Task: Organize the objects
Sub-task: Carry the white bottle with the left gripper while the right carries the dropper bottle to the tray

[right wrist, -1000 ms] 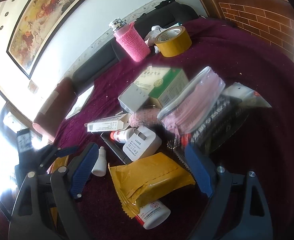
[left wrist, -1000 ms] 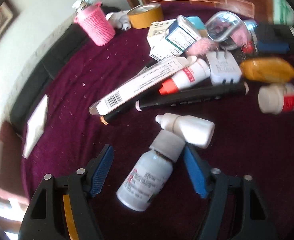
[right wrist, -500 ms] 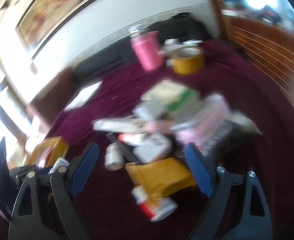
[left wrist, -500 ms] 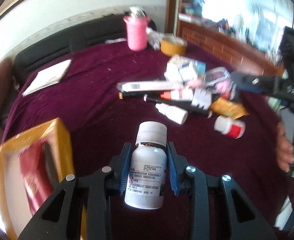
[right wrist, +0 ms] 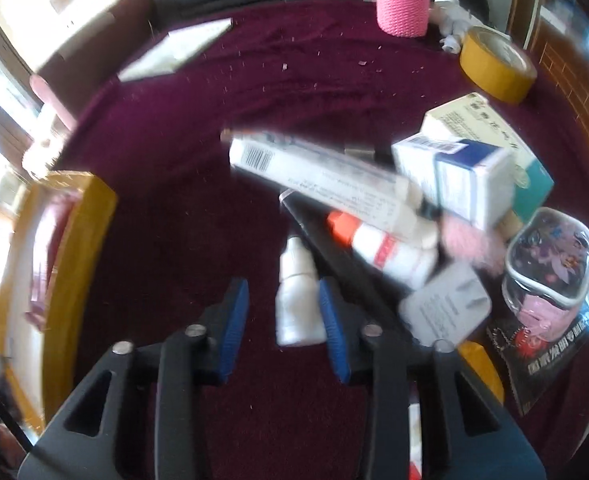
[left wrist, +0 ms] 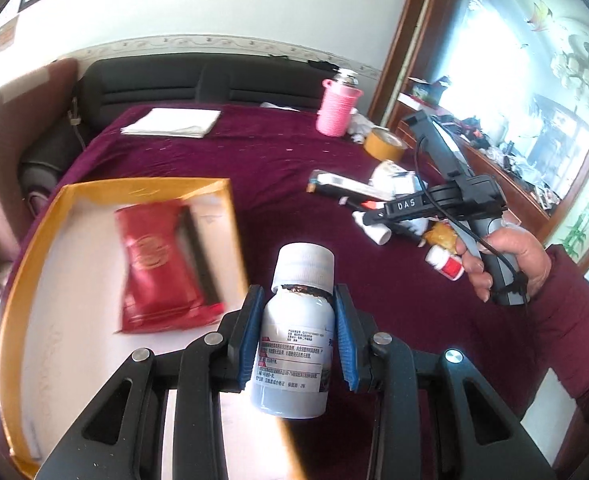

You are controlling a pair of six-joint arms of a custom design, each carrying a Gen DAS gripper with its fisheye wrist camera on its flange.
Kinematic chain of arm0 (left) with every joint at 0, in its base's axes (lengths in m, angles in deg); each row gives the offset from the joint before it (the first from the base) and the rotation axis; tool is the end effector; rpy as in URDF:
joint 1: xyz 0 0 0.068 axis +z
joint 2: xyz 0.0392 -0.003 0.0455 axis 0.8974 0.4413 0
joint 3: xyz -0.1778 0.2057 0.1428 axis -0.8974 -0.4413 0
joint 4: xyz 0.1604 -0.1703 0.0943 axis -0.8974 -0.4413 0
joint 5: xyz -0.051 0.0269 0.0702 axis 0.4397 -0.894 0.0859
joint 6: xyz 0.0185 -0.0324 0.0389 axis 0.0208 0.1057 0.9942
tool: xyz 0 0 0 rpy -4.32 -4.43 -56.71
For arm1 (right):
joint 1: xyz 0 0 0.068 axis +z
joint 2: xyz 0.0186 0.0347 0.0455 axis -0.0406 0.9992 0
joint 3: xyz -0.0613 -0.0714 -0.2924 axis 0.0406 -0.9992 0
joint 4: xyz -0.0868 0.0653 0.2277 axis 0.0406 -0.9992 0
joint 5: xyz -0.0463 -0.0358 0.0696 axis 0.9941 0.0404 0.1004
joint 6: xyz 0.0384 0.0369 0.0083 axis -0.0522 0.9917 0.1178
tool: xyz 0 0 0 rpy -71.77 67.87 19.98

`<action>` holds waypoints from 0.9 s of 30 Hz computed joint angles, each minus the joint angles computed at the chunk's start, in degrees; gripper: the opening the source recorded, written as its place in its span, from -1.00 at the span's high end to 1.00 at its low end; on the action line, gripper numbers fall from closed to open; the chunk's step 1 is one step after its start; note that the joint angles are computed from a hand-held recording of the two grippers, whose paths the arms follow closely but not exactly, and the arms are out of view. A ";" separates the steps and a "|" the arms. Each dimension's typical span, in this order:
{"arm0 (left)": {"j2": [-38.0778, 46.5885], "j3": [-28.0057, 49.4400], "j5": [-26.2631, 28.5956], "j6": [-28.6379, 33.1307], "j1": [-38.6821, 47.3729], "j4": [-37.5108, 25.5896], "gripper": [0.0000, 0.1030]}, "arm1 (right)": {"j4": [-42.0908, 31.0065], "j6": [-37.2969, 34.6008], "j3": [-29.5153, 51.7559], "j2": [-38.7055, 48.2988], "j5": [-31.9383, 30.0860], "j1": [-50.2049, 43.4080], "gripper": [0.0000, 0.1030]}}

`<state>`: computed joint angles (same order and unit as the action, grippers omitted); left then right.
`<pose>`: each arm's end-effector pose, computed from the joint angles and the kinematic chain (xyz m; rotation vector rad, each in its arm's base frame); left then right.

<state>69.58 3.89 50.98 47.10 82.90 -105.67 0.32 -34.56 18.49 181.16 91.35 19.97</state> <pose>0.2572 0.0612 0.1495 0.8382 2.2377 -0.6680 0.2624 0.1021 0.1120 0.4606 2.6779 0.1261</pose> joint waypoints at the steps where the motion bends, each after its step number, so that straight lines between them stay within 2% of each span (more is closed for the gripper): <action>1: 0.72 0.63 0.28 0.67 0.75 -0.69 0.42 | -2.38 0.44 2.26 2.24 1.16 0.59 0.52; 9: 6.21 7.01 2.60 3.59 7.05 -6.18 0.42 | -7.02 4.38 4.75 4.87 4.47 2.42 0.55; 15: 8.06 11.98 1.80 3.06 9.96 -8.58 0.42 | -1.27 8.73 -2.15 -4.66 2.50 5.84 0.54; 19: 7.87 13.24 -0.99 -0.88 9.16 -3.62 0.42 | 2.54 10.93 -4.43 -12.25 -0.43 9.23 0.54; 23: 13.76 21.35 -4.34 -5.93 6.40 -4.70 0.42 | 3.92 10.74 1.78 -10.03 -4.34 13.11 0.53; 27: 22.51 32.11 -8.04 -12.84 3.34 -6.45 0.42 | 5.60 11.08 13.22 0.01 -10.25 14.33 0.53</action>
